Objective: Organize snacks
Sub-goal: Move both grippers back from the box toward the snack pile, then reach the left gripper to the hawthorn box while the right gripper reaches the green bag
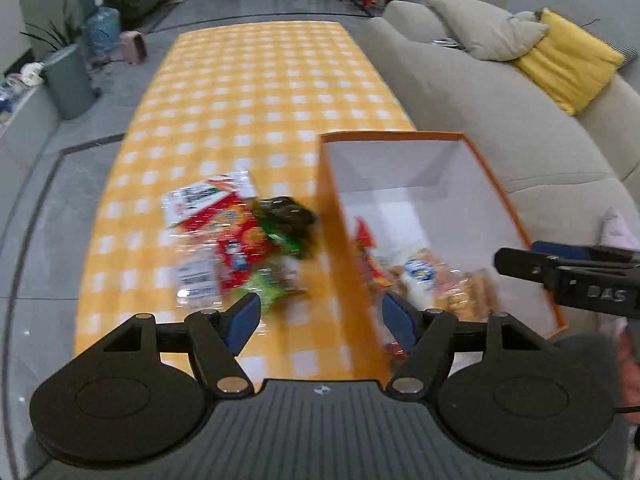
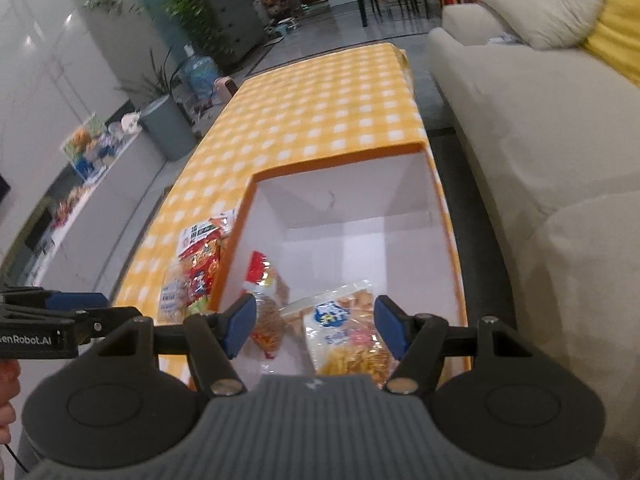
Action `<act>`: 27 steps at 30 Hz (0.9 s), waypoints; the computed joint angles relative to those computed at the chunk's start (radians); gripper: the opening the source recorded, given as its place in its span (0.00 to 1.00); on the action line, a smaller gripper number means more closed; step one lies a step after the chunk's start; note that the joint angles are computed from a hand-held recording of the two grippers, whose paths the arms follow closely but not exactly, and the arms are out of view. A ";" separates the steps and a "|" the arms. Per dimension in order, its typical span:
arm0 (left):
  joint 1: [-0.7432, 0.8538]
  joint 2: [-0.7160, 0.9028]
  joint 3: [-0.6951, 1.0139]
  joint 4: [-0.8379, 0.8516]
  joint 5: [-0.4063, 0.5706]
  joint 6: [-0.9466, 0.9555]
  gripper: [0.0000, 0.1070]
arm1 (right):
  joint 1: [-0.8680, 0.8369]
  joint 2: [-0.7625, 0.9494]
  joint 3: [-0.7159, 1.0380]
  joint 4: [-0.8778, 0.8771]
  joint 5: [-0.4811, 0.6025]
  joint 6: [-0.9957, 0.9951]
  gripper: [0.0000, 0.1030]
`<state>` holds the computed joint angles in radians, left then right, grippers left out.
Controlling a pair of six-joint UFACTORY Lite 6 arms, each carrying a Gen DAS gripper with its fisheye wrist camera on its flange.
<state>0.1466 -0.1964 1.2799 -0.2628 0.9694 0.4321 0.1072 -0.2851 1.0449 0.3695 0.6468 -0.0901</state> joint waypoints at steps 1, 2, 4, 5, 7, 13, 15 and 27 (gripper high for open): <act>0.022 0.004 0.006 0.006 -0.002 0.013 0.77 | 0.039 0.006 0.020 -0.046 0.005 0.053 0.63; 0.042 0.013 0.010 0.012 -0.004 0.016 0.77 | 0.073 0.010 0.032 -0.076 0.013 0.087 0.63; 0.101 0.042 0.019 -0.027 0.008 0.059 0.77 | 0.146 0.014 0.044 -0.138 0.018 0.157 0.63; 0.133 0.055 0.032 -0.041 0.025 0.078 0.77 | 0.185 0.018 0.050 -0.175 0.023 0.196 0.63; 0.176 0.077 0.035 -0.050 0.029 0.101 0.77 | 0.260 0.046 0.080 -0.255 0.034 0.279 0.63; 0.284 0.170 0.064 -0.074 0.060 0.166 0.77 | 0.427 0.142 0.152 -0.375 0.012 0.404 0.63; 0.320 0.191 0.065 -0.091 0.063 0.192 0.77 | 0.466 0.183 0.181 -0.405 0.002 0.448 0.63; 0.453 0.395 0.120 -0.126 0.004 0.300 0.77 | 0.656 0.489 0.376 -0.835 -0.068 0.853 0.63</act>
<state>0.5997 0.1990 1.4002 -0.3888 0.9735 0.7322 0.7632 0.2039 1.4204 -0.4658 0.5793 0.7629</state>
